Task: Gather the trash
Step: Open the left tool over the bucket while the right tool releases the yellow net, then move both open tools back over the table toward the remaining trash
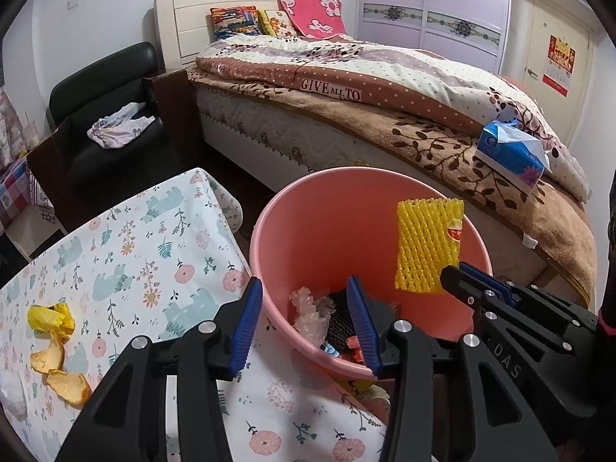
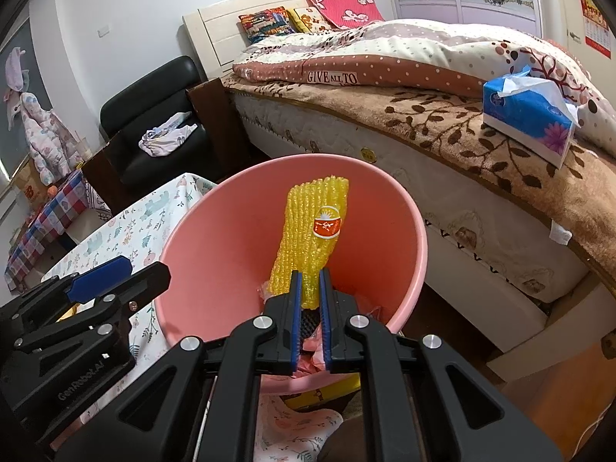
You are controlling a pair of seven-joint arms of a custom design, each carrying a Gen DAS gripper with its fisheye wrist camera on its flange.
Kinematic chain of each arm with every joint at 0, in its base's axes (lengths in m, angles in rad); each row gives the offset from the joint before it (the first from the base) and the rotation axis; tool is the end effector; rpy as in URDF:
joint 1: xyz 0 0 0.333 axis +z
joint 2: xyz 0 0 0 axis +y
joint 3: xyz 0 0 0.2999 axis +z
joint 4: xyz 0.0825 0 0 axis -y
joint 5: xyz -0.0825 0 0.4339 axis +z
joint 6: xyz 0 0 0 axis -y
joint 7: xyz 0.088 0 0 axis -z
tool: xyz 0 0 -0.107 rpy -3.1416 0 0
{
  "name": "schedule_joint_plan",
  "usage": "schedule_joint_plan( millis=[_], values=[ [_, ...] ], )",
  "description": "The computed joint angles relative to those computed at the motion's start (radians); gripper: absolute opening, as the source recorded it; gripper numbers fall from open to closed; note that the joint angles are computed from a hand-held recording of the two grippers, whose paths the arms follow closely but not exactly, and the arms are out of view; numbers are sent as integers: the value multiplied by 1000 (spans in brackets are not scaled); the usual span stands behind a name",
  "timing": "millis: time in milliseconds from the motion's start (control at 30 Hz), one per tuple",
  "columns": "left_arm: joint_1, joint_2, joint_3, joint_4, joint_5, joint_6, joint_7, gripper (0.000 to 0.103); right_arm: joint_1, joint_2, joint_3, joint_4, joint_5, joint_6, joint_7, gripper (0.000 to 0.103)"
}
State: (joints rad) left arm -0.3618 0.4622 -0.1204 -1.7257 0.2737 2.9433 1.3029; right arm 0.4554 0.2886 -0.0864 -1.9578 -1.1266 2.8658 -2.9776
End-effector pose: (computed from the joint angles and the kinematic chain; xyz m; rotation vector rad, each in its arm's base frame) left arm 0.6572 -0.3515 0.3644 -1.4071 2.1870 -0.8908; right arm 0.6045 0.2900 0.3287 -1.3874 1.9682 -0.5961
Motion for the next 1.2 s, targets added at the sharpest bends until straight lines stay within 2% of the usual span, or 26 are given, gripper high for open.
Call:
schedule_joint_plan(
  millis=[67,133,200,1200],
  values=[
    [5,-5,-2,-7,-6,2,1,47,-4,3,4,2,18,3,-15,14],
    [10,-9,-5,-14,-11,4,4,47,-1,4,0,4,19,7,-14,30],
    [16,-16,-9,-24,-18,11,7,47,10,1,-7,3,-1,3,7,36],
    [82,-165,-33,-210,-89,122,26,47,14,-50,59,11,-56,-97,-7,37]
  ],
)
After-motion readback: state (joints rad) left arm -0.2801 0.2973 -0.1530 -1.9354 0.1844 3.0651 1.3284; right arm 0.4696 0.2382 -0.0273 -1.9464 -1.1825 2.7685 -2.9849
